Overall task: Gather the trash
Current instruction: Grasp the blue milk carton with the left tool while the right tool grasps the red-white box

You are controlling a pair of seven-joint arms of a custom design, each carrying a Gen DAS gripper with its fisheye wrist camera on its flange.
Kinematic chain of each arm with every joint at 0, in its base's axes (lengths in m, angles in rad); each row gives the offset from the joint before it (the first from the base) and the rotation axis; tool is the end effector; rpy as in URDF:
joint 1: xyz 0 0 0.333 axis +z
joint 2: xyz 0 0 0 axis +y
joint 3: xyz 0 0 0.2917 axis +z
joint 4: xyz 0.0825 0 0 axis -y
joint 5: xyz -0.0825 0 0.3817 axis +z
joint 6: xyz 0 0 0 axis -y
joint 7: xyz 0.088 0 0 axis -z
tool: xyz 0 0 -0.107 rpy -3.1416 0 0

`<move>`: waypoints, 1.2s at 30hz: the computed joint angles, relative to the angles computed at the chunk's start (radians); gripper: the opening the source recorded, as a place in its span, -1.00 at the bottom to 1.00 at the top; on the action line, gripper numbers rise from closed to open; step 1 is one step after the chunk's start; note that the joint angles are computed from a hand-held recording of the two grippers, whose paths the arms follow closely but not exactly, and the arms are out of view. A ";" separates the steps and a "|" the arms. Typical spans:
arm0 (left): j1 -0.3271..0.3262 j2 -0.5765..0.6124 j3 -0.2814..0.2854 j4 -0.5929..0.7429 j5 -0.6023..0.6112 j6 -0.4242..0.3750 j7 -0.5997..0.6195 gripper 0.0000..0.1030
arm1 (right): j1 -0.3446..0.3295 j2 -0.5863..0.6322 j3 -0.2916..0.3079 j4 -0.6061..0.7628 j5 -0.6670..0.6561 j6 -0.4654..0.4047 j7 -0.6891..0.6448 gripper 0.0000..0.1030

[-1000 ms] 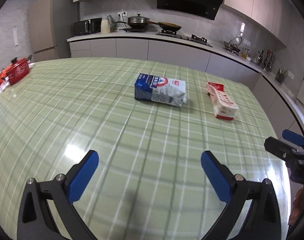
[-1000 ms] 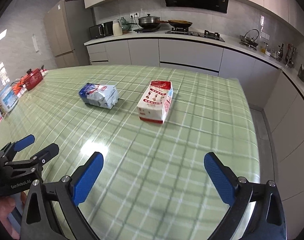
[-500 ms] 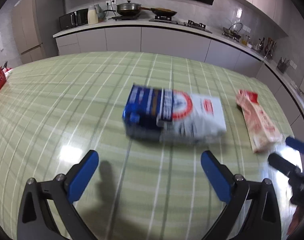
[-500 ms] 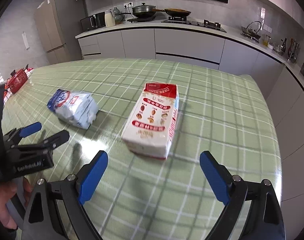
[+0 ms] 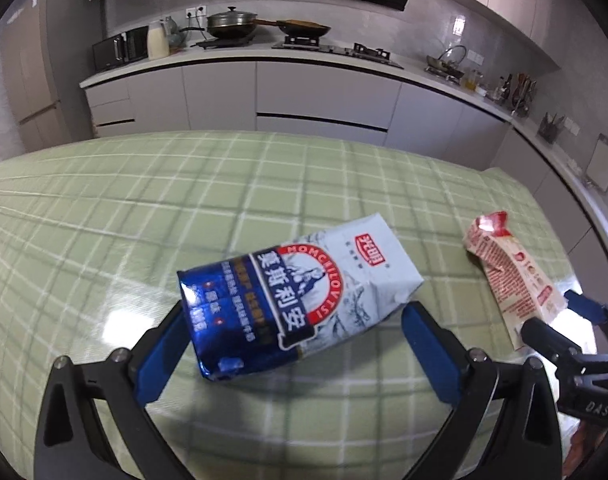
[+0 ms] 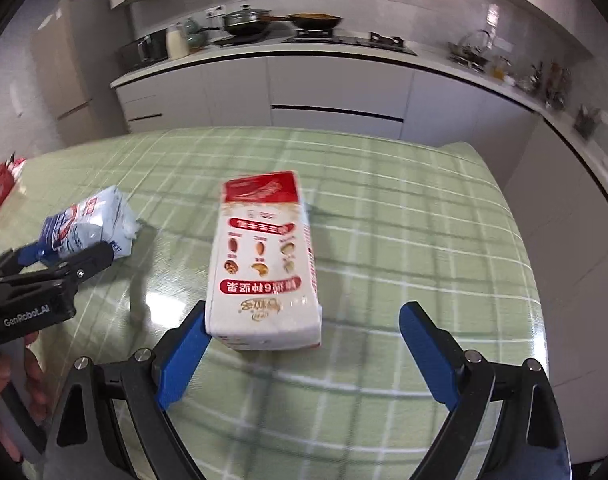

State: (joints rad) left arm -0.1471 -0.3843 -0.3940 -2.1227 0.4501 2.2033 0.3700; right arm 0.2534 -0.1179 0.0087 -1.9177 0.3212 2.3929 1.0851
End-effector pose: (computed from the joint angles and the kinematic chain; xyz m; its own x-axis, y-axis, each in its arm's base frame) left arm 0.4170 -0.2609 0.5856 0.4103 -0.9060 0.1039 -0.6759 -0.3786 -0.6323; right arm 0.5507 0.1507 0.5869 0.5542 -0.8320 -0.0270 -0.6714 -0.4276 -0.6053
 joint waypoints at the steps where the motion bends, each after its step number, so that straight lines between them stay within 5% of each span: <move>1: -0.008 -0.004 0.007 -0.005 -0.015 0.019 0.009 0.95 | -0.003 0.006 -0.002 0.008 -0.001 -0.003 0.005 0.83; 6: -0.033 -0.063 0.009 -0.062 -0.075 0.085 0.050 0.80 | -0.013 0.002 -0.007 0.008 0.003 -0.010 -0.006 0.83; 9: -0.002 -0.069 -0.020 -0.055 -0.039 0.048 0.051 0.80 | -0.013 0.004 -0.009 0.009 0.022 -0.019 -0.020 0.83; 15: 0.013 -0.032 0.025 -0.034 -0.080 0.113 0.148 0.80 | -0.006 0.023 0.000 0.022 0.033 -0.019 -0.029 0.83; 19: 0.026 0.037 0.011 0.033 -0.044 0.085 0.177 0.56 | -0.012 0.063 0.006 0.069 0.035 -0.049 -0.024 0.33; 22: 0.016 0.058 0.017 0.049 -0.034 0.097 0.168 0.46 | -0.016 0.077 0.013 0.086 0.033 -0.048 -0.027 0.17; 27: -0.009 0.032 0.019 0.028 -0.044 0.123 0.174 0.39 | -0.020 0.058 0.016 0.080 0.065 -0.059 -0.072 0.18; 30: 0.008 0.046 -0.004 0.048 0.005 0.089 0.156 0.65 | -0.020 0.054 0.016 0.071 0.032 -0.034 -0.069 0.63; 33: 0.005 0.084 0.021 0.072 -0.001 0.099 0.170 0.66 | -0.024 0.102 0.015 0.123 0.031 -0.061 -0.061 0.61; 34: 0.004 0.094 0.025 0.078 0.004 0.106 0.171 0.64 | -0.027 0.110 0.017 0.130 0.038 -0.057 -0.067 0.44; 36: -0.004 0.112 0.043 0.080 -0.019 0.131 0.182 0.15 | -0.031 0.131 0.022 0.153 0.023 -0.069 -0.062 0.15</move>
